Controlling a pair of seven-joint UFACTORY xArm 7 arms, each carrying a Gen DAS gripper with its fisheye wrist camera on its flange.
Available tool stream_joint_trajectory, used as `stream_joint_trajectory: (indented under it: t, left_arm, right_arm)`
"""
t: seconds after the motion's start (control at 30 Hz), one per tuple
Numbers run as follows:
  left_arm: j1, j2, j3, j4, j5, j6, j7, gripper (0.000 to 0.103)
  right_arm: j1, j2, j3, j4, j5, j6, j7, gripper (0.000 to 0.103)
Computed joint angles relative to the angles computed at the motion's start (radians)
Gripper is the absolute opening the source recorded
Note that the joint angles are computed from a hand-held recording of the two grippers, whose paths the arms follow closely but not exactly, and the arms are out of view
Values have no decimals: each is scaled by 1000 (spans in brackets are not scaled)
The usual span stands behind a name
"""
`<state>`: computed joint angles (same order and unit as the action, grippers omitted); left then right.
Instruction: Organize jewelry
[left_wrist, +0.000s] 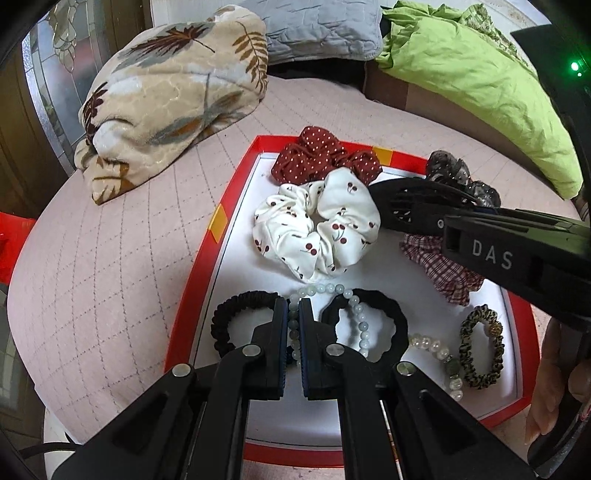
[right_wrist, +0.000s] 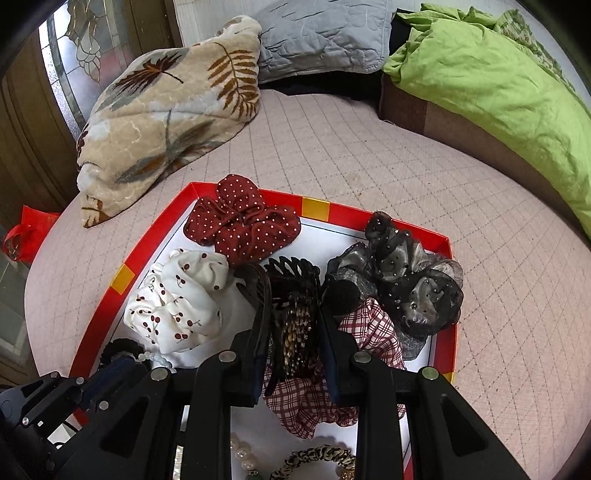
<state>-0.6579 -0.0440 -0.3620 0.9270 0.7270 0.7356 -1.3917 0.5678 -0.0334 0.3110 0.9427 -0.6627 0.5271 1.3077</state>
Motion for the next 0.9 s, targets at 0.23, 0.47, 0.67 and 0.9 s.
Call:
stream_joint_trajectory:
  t: [0.23,0.47,0.67,0.9]
  left_arm:
    - [-6,5,1,8,2,17,-3,6]
    - [-6,-50,-20,-2,13,51,-44,44]
    - [-5,-115,-60,1,-1,85,-39,48]
    - [3,-221,-130,-14,-26,149,-68,51]
  right_arm:
    - [-1,-2,-2,-1,4,-5,5,29]
    - [-12,-56,14,-37,4,-27,21,59]
    - [-22,-129,53,-59,22,-16,10,59]
    - [-42,-282,112,-131,101,4,10,61]
